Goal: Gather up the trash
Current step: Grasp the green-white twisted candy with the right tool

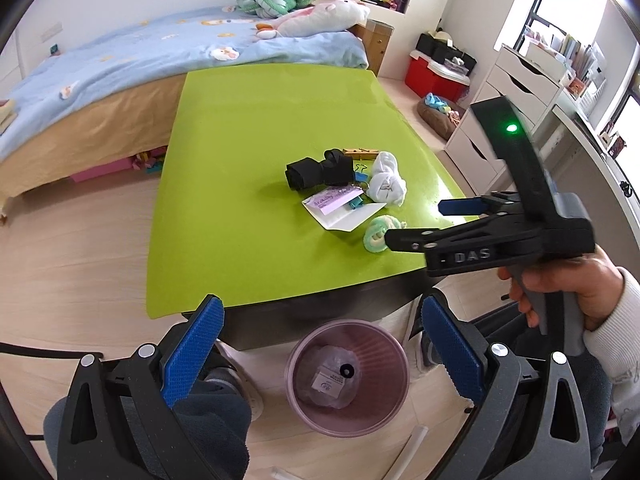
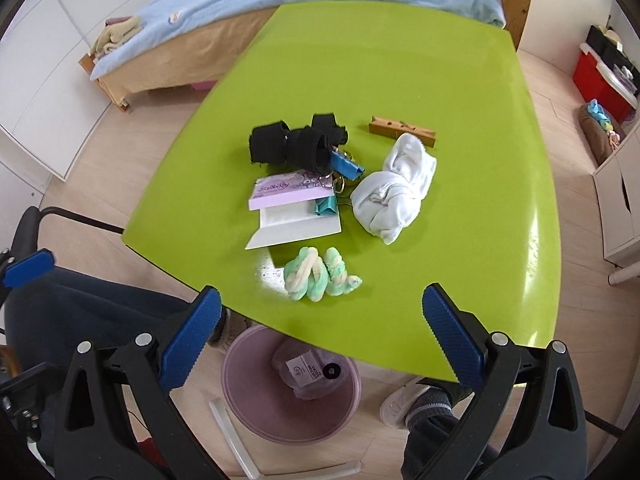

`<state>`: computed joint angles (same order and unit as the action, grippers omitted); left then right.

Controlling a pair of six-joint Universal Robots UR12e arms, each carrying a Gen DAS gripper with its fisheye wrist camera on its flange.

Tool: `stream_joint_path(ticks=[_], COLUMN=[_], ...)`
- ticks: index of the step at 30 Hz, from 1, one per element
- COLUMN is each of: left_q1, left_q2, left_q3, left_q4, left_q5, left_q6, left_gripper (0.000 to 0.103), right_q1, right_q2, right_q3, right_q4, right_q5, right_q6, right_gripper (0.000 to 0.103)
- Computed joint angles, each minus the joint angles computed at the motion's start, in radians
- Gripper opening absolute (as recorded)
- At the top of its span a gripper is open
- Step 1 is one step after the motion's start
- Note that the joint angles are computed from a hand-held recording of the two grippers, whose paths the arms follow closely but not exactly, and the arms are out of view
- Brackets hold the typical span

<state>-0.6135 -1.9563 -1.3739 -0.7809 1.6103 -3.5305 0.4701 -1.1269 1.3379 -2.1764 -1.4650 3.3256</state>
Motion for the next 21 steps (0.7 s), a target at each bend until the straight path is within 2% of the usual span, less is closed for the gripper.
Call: stream_joint_path(ticks=[5, 8, 10, 12, 14, 18, 21], left_q1=[0.002, 0.003, 0.004, 0.006, 0.008, 0.009, 0.011], left_q2=[0.002, 0.001, 0.001, 0.001, 0.001, -0.001, -0.006], left_q3=[-0.005, -0.005, -0.005, -0.006, -0.006, -0.005, 0.001], left_q4=[-0.002, -0.004, -0.004, -0.002, -0.003, -0.004, -0.004], left_q5=[-0.005, -0.009, -0.011, -0.016, -0.018, -0.022, -0.024], left_q6=[-0.006, -0.005, -0.006, -0.009, -0.011, -0.013, -0.008], left_gripper=[0.095, 0.095, 0.095, 0.095, 0.095, 0.095, 0.095], right_q1=[-0.002, -0.002, -0.003, -0.004, -0.005, -0.006, -0.008], right_q2=[0.025, 0.037, 0.040, 0.042, 0.043, 0.040, 0.032], right_q3=[-0.023, -0.038, -0.041, -0.043, -0.042, -0.031, -0.021], right_q4=[0.031, 0.054, 0.063, 0.065, 0.067, 0.051, 0.034], right_q5=[0.010, 0.012, 0.016, 0.019, 0.021, 0.028, 0.027], right_q6=[-0.023, -0.025, -0.024, -0.018, -0.019, -0.021, -0.020], right_gripper=[0.097, 0.079, 0.073, 0.061, 0.044, 0.025, 0.019])
